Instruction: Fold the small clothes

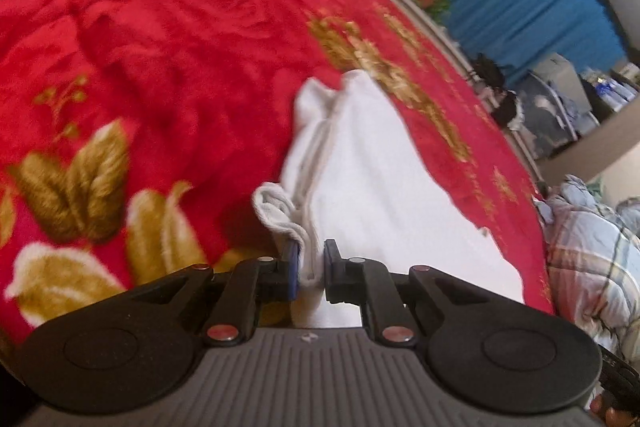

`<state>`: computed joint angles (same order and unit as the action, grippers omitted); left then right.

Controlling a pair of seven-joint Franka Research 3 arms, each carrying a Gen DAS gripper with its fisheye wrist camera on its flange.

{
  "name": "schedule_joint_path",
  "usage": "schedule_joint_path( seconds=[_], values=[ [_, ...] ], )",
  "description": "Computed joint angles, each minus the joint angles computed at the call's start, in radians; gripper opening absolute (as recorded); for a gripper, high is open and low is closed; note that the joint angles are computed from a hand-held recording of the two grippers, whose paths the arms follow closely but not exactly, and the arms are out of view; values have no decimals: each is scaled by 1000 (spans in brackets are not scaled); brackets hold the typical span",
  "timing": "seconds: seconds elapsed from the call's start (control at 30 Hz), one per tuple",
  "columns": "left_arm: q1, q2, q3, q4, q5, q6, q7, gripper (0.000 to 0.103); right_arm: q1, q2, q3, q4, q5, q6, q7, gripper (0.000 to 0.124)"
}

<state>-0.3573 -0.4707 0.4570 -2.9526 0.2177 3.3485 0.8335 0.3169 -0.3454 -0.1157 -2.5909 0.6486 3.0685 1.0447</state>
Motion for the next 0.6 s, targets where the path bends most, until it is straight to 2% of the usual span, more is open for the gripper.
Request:
schedule_joint_path(
  seconds=[0.07,0.1,0.13,0.17,0.2,0.23,0.3,0.37,0.43,0.57,0.6],
  values=[
    [-40,-6,33,9,-10,-38,-9,22,-10,-2,6,-3,-9,-1,7,32],
    [-96,-7,90,15,-25,-59,-7,33,-14,-3,8,-4,-13,-3,11,32],
    [-151,-8,140,20,-56,-76,6,35,-16,-3,7,-4,-15,-4,12,32],
    [-170,0,155,24,-70,-90,-3,35,-20,-3,8,-5,-19,-6,15,32],
    [-155,14,136,28,-68,-98,-26,33,-22,-5,7,-7,-21,-8,15,32],
    [-148,30,119,34,-104,-94,-7,26,-25,-7,7,-9,-23,-9,17,32],
    [-103,39,59,34,-133,-86,-8,13,-27,-10,4,-11,-24,-11,18,32],
    [-44,41,-18,36,-154,-85,-15,11,-31,-16,1,-14,-26,-13,19,32],
    [44,32,-127,48,-161,-112,-25,9,-39,-23,1,-18,-30,-18,24,32],
    [241,14,-413,117,-123,-140,-38,8,-82,-36,17,-26,-61,-33,51,32],
    [273,19,-477,147,-105,-131,-43,8,-92,-39,19,-28,-68,-34,60,32]
  ],
)
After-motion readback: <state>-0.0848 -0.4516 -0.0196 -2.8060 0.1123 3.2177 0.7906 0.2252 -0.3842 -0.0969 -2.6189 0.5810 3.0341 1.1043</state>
